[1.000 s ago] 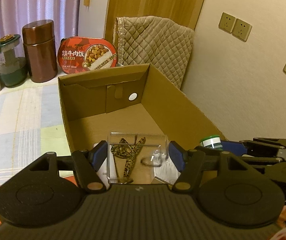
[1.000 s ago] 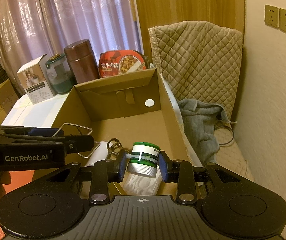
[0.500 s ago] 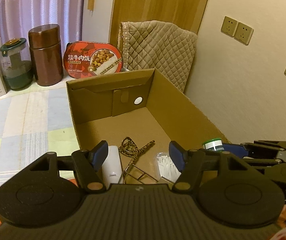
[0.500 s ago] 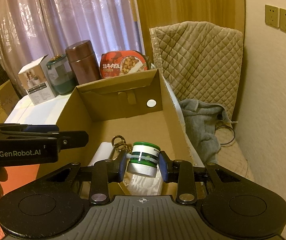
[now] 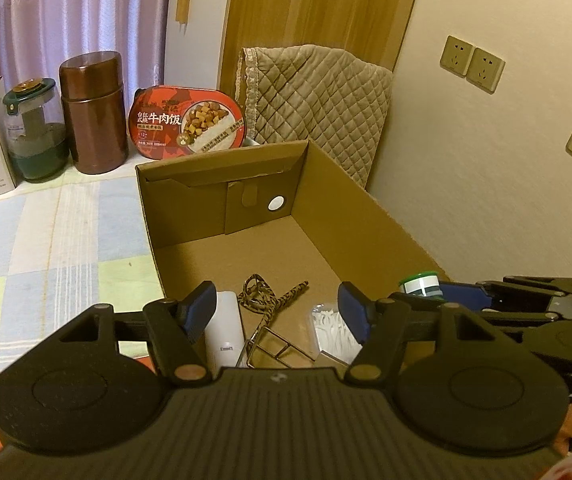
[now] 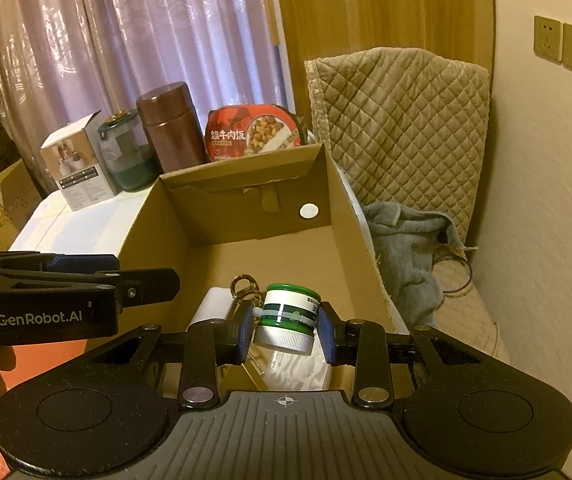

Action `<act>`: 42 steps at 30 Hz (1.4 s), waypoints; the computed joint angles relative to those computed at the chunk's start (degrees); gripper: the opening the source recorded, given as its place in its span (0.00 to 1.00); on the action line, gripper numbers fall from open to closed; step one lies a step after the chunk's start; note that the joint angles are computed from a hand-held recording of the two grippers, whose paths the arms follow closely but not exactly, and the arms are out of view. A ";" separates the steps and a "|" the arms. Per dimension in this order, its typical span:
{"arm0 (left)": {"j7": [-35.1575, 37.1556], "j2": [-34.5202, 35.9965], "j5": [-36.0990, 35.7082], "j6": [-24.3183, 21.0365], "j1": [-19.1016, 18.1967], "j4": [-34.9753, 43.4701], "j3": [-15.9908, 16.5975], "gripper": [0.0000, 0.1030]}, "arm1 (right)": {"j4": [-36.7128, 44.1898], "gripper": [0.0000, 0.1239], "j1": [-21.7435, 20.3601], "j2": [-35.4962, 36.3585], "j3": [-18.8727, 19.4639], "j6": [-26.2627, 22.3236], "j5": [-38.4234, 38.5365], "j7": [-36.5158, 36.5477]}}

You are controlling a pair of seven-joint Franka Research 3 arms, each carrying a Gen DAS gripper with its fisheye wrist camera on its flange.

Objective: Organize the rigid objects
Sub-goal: 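Open left gripper to release the wire rack into the box, then open right gripper to release the pill bottle into the box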

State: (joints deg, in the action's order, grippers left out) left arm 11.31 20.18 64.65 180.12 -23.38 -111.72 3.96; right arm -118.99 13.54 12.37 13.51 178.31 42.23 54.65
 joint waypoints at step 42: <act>-3.63 -2.92 4.92 -2.22 1.46 -1.24 -1.49 0.65 | -0.24 0.48 -2.00 -0.11 2.68 4.02 2.14 -1.13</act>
State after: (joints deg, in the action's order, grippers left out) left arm 7.68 17.26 69.57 177.90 -21.93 -112.96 2.47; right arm -119.23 11.54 12.26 16.19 182.33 44.38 53.52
